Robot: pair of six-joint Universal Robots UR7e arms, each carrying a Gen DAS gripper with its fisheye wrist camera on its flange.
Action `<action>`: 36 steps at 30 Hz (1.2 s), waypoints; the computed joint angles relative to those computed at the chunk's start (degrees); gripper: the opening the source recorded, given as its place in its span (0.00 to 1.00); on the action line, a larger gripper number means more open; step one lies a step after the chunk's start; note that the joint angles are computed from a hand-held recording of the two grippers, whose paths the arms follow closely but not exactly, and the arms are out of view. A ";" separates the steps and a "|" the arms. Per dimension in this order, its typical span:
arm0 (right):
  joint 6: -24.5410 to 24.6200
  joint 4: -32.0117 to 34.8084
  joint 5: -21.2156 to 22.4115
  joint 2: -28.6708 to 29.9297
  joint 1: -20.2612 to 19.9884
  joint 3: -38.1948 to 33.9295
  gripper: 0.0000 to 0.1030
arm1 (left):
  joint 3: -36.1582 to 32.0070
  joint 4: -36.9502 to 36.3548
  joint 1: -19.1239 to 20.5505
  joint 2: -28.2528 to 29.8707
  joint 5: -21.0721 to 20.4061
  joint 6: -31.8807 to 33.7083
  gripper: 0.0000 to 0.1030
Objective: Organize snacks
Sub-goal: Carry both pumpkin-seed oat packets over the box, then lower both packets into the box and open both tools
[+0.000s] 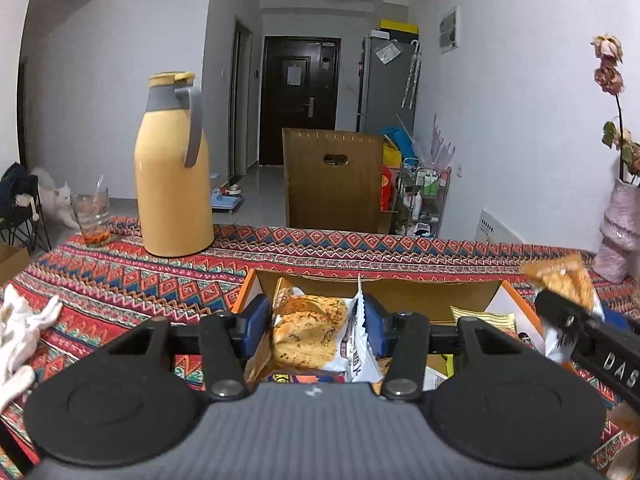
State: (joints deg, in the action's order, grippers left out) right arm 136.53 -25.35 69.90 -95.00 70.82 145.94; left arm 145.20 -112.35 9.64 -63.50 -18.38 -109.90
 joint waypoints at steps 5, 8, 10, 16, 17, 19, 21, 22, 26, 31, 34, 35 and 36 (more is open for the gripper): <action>-0.97 -0.07 1.84 3.06 0.46 -1.06 0.45 | 1.51 -6.96 2.23 2.08 1.35 3.46 0.49; -1.46 -0.74 3.22 4.40 1.03 -1.24 0.45 | 2.79 -12.21 3.03 2.14 1.02 6.69 0.49; -1.44 -0.96 3.79 5.00 1.24 -1.24 0.45 | 2.84 -11.68 3.02 2.32 0.87 5.99 0.49; -1.81 -1.53 5.21 6.37 1.83 -1.37 0.45 | 2.54 -10.32 3.43 2.80 0.50 4.58 0.52; -1.83 -1.40 5.38 6.51 1.83 -1.44 0.46 | 2.62 -10.66 3.50 2.87 0.49 4.78 0.54; -1.66 -1.38 6.19 6.63 1.96 -1.53 0.47 | 2.92 -11.02 3.36 2.95 0.62 4.77 0.58; -1.52 -0.93 6.96 6.77 2.25 -1.80 0.49 | 3.23 -11.41 3.26 2.95 0.83 4.84 0.66; -1.27 -0.98 7.09 6.65 2.19 -1.72 0.59 | 3.36 -11.20 3.09 2.88 0.89 4.39 0.69; -0.41 -3.13 6.89 5.15 1.50 -0.32 0.90 | 2.41 -3.69 2.28 2.14 0.80 -1.83 0.92; 0.28 -3.75 7.15 4.50 0.86 0.10 1.00 | 0.21 7.62 1.28 1.82 -0.02 -10.66 1.00; 0.52 -3.85 7.11 4.10 0.48 0.27 1.00 | 0.28 7.66 1.17 1.75 -0.10 -10.66 1.00; 0.55 -3.90 6.92 3.87 0.28 0.40 1.00 | 0.24 7.74 1.22 1.77 -0.11 -10.70 1.00; 0.58 -3.95 6.79 3.72 0.14 0.49 1.00 | 0.15 8.08 1.20 1.84 -0.16 -10.95 1.00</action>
